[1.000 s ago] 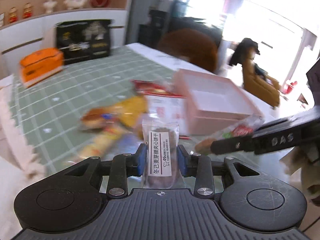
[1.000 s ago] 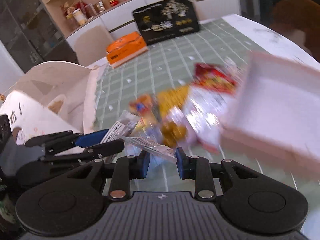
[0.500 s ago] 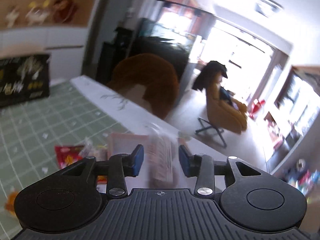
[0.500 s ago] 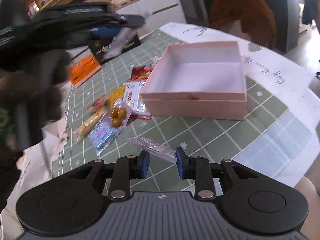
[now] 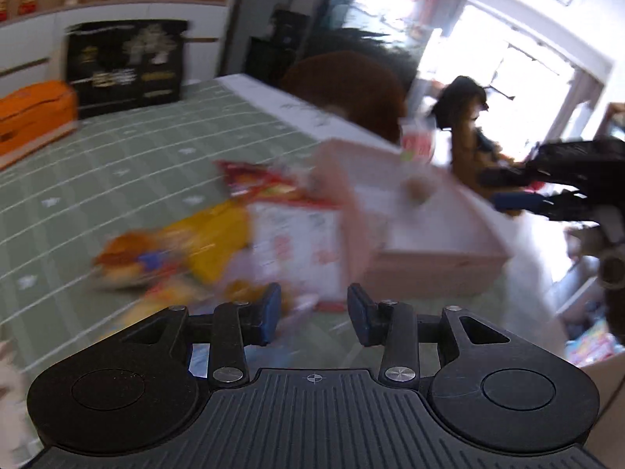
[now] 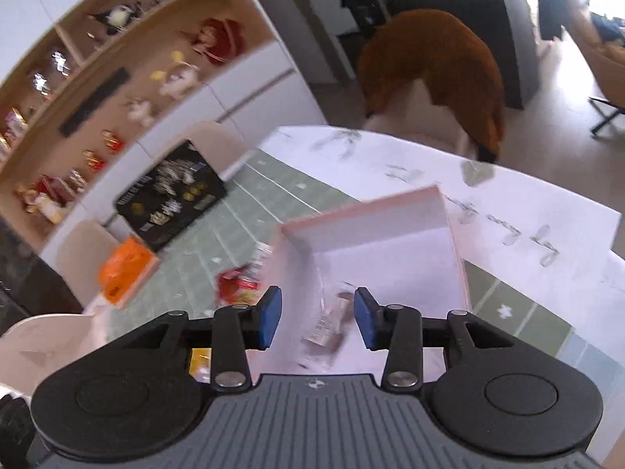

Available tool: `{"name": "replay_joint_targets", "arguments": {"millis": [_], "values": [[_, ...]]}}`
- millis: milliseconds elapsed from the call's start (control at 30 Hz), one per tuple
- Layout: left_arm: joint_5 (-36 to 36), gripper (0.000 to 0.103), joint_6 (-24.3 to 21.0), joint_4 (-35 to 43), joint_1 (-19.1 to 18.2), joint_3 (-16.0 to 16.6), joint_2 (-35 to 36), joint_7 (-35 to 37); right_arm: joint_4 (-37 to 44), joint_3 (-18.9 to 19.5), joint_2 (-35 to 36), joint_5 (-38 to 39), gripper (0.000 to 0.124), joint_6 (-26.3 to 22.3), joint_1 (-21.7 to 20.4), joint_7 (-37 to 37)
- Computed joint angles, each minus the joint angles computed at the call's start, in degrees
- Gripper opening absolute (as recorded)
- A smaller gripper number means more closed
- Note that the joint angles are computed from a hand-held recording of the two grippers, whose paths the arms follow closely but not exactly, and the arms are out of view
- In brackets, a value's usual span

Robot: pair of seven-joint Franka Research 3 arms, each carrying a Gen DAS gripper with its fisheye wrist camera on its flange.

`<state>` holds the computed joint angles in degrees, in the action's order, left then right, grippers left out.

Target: Organize snacks

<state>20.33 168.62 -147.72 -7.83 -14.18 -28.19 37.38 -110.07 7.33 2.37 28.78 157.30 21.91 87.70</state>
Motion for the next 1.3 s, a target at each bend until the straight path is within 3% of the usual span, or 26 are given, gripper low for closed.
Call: {"name": "replay_joint_targets", "arguments": {"millis": [200, 300, 367, 500, 600, 700, 733, 767, 833, 867, 933, 1000, 1100, 1133, 1300], "values": [[0.4, 0.042, -4.0, -5.5, 5.4, -2.2, -7.3, -8.2, -9.3, 0.4, -4.5, -3.1, 0.049, -0.3, 0.8, 0.0], [1.1, 0.042, -6.7, -5.5, 5.7, -1.9, -8.1, -9.9, -13.6, 0.8, -6.4, -4.5, 0.049, -1.1, 1.5, 0.7], [1.1, 0.042, -6.5, -5.6, 4.1, -0.2, -7.5, -8.6, -15.6, 1.2, -7.2, -5.3, 0.049, -1.6, 2.2, 0.8], [-1.4, 0.042, -7.7, -4.1, -3.1, 4.4, -3.9, 1.3, -18.7, 2.5, -8.3, -9.8, 0.055, -0.2, 3.2, 2.7], [0.3, 0.047, -7.1, -3.1, -3.6, 2.5, -2.2, 5.7, -18.3, 2.9, -8.1, -12.6, 0.061, -0.5, 4.0, 2.7], [-5.1, 0.047, -4.9, -4.1, -9.5, 7.4, -2.5, 12.4, -18.3, 3.3, -8.4, -13.5, 0.061, 0.0, 5.1, 1.4], [-6.6, 0.047, -4.3, -4.6, -9.9, 7.7, -3.1, 13.2, -18.0, 3.3, -8.3, -13.2, 0.061, 0.0, 5.6, 0.2], [-7.5, 0.047, -3.5, -5.2, -8.2, 6.3, -3.9, 12.9, -17.5, 3.4, -7.9, -12.9, 0.062, -0.3, 5.9, -0.6], [-3.3, 0.044, -3.1, -5.8, -0.3, 0.1, -6.3, 6.4, -16.5, 3.4, -7.3, -11.0, 0.062, -1.0, 6.8, -2.1], [-1.1, 0.044, -4.1, -5.6, 3.6, -2.8, -7.4, 3.4, -15.8, 3.4, -6.8, -9.9, 0.063, -1.3, 7.2, -2.9], [2.3, 0.044, -7.9, -4.3, 7.1, -5.1, -8.1, 0.5, -14.3, 3.8, -5.6, -9.5, 0.063, -1.9, 7.7, -2.6], [4.7, 0.044, -10.9, -2.8, 7.5, -4.3, -6.7, 0.6, -12.0, 4.3, -3.8, -8.5, 0.064, -2.8, 8.4, -1.6], [4.7, 0.048, -14.9, -0.2, 4.6, -0.6, -2.6, 4.3, -8.0, 5.0, -0.5, -6.8, 0.066, -3.7, 9.5, 1.0], [4.2, 0.05, -14.3, 0.0, 3.7, 0.7, -1.5, 5.5, -6.5, 5.2, 0.9, -7.6, 0.068, -4.0, 10.1, 3.1], [4.5, 0.047, -12.9, 0.8, 3.6, 1.6, 0.9, 5.7, -1.9, 4.5, 5.5, -21.8, 0.079, -2.7, 13.9, 13.0]]}}
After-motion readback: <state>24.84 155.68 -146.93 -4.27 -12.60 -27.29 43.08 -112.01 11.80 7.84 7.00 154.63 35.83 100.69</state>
